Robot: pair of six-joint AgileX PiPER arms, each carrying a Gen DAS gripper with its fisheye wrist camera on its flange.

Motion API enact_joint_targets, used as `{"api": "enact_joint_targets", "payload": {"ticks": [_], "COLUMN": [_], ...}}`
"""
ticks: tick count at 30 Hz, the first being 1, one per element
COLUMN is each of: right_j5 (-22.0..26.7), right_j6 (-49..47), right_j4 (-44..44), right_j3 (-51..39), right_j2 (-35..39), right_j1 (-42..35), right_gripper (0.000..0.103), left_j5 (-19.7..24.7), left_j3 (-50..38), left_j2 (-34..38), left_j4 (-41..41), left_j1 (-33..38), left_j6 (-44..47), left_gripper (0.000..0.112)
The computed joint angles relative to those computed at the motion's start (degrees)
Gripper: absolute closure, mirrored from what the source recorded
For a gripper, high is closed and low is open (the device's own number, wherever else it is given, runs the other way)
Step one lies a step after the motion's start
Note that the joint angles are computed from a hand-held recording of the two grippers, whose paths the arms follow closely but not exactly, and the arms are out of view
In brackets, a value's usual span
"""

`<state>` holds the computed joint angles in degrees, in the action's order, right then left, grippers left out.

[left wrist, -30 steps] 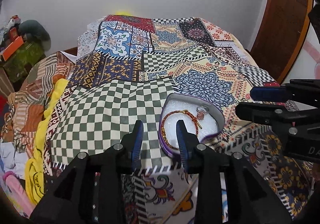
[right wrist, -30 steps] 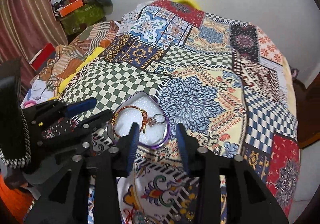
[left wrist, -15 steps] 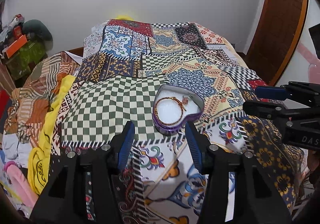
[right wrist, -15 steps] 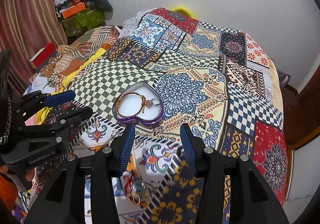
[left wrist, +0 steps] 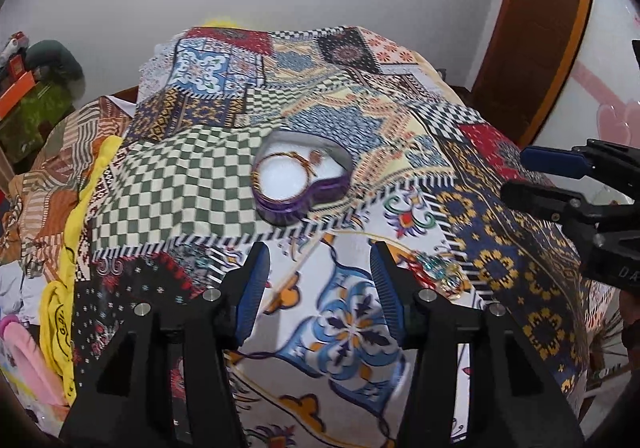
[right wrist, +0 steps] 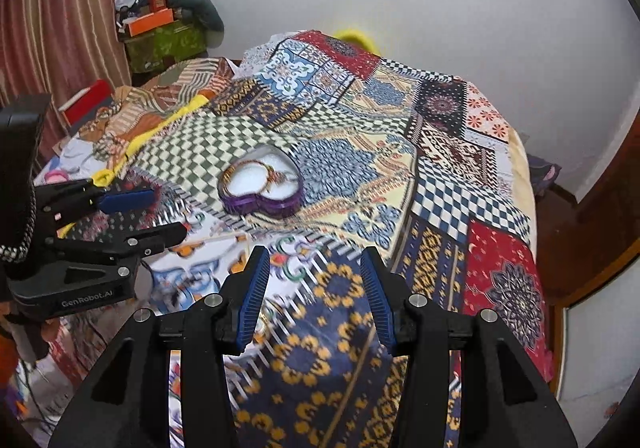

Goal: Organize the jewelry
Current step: 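Lift both grippers away from the tin toward the remaining jewelry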

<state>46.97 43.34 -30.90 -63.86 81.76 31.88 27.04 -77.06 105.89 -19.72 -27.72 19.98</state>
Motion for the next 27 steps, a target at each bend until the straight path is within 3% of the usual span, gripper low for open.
{"api": "enact_joint_targets", "payload": {"ticks": [12,21,22,27], "right_j5": [-6.63,-8.12,-8.22,-8.57], "right_j6": [-3.35,-9.86,-10.52,-13.46], "right_j4": [6.11,8.87,9.01,10.76], "right_j3": [9.47,5.38,5.08,4.26], "right_j2": [-0.01,4.95,5.37,6.44], "right_j1": [-3.93,-6.87,-7.00,-7.64], "right_gripper": [0.060,0.060,0.061,0.085], "left_j5": [-3.66,-1.95,-1.84,-1.25], "left_j3": [2.78,-0.64,-0.63,-0.83], "left_j2": [1.03,4.37,4.44,4.92], "left_j4": [0.49,-6.54,-7.31,-9.97], "left_j1": [-3.79,-2.40,-2.29,-2.07], "left_j6": [1.60,7.11,7.91,10.34], "left_gripper": [0.061,0.061,0.061,0.061]}}
